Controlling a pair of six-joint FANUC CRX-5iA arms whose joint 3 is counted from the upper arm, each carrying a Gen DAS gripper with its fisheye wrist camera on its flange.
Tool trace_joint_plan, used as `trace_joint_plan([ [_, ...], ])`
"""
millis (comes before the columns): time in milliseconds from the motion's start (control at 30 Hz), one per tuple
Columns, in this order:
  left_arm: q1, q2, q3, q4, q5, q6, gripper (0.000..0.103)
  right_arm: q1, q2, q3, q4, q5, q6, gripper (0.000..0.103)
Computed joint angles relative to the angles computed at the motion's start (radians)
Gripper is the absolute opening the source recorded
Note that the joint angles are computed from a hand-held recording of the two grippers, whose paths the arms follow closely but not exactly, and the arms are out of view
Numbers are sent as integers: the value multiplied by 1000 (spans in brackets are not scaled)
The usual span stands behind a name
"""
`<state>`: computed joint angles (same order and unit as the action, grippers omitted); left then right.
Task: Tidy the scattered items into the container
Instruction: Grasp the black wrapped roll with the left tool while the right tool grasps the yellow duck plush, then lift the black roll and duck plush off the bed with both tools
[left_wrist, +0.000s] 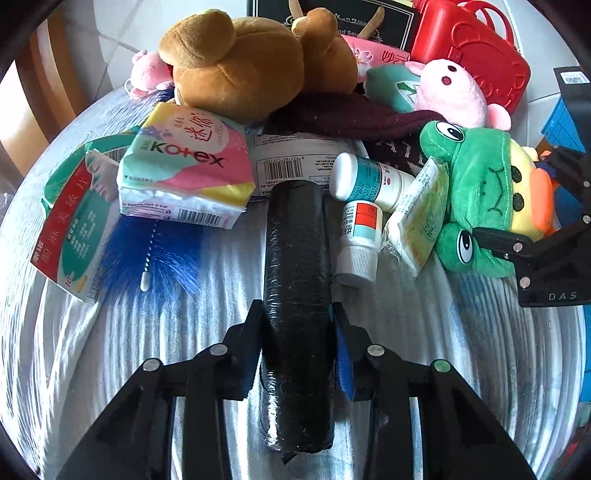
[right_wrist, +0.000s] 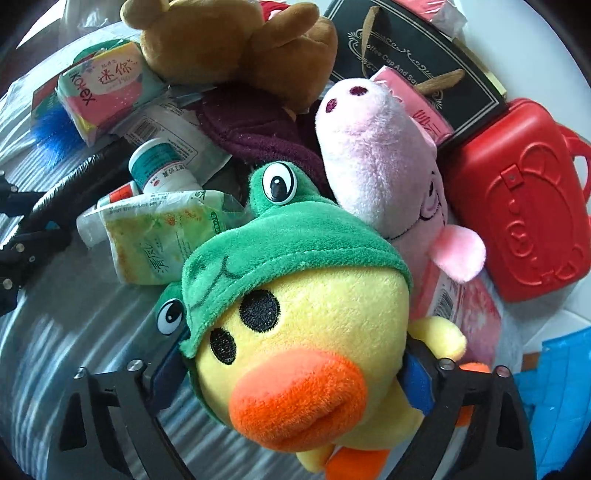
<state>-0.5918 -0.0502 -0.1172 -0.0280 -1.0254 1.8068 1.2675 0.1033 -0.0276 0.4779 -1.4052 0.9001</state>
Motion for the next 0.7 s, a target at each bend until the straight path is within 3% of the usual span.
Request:
trace_joint_plan([
  [100, -2, -19, -5, -2, -11, 5, 34, 4, -31, -4, -11, 8, -41, 73],
  [200, -6, -37, -7, -8, -24, 17, 34, -4, -70, -10, -48, 26, -105, 68],
  [467, -9, -74, 6, -15, -40, 7, 34, 75, -134, -3, -70, 35, -304, 68],
  [700, -15, -92, 31, -25, -75, 26, 34, 118, -162, 24, -66, 4, -387, 69],
])
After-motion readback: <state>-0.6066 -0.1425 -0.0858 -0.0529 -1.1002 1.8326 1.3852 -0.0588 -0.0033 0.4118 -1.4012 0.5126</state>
